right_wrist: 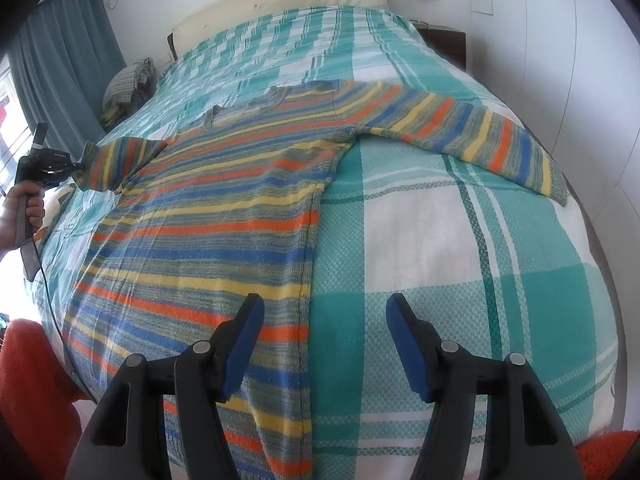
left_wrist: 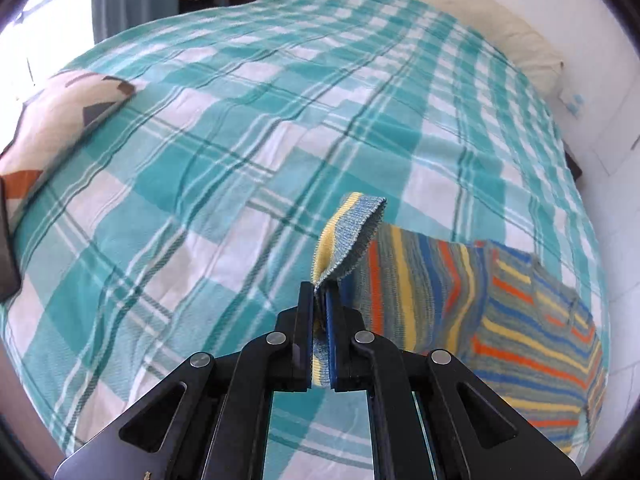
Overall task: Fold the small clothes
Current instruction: 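Carry the held sleeve across the body with the left gripper and open it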
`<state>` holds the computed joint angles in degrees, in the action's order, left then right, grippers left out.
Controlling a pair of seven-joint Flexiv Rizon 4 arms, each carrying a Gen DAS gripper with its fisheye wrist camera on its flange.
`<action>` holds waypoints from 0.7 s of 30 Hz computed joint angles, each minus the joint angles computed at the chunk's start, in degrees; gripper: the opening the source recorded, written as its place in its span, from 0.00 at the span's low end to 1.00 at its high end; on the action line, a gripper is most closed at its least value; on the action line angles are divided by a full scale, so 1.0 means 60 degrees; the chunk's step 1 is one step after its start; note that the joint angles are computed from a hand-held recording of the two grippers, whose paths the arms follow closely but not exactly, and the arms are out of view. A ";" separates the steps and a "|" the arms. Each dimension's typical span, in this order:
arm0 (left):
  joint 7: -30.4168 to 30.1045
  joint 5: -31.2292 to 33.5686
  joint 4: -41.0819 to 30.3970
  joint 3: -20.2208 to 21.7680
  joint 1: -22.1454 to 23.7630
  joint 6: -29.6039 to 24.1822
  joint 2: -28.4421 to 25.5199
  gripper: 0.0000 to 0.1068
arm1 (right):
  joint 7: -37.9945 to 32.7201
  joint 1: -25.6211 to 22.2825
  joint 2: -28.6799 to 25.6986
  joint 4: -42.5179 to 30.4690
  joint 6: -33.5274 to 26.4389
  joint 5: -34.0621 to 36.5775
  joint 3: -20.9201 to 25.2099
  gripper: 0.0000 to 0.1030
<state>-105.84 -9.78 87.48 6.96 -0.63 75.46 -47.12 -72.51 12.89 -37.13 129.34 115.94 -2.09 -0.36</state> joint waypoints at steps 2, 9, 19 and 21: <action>-0.0261 0.0185 -0.0037 0.0494 -0.0158 -0.0414 -0.0204 0.03 | 0.0043 -0.0051 -0.0040 -0.0079 -0.0162 -0.0075 0.0054 0.61; -0.0258 -0.0065 0.0471 -0.0078 0.0345 -0.0059 -0.0279 0.02 | 0.0000 0.0225 -0.0126 -0.0109 -0.0555 -0.0081 -0.0150 0.61; -0.0440 0.0056 0.0271 0.0264 0.0138 -0.0470 -0.0560 0.02 | -0.0118 0.0677 -0.0230 -0.0192 -0.0813 0.0055 -0.0516 0.62; -0.0453 0.0114 0.0215 0.0295 0.0126 -0.0531 -0.0583 0.02 | -0.0132 0.0614 -0.0241 -0.0204 -0.0833 0.0033 -0.0462 0.62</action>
<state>-108.56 -9.09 88.77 8.73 0.13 72.28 -50.62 -73.30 16.58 -38.58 128.12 110.95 -1.89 -3.13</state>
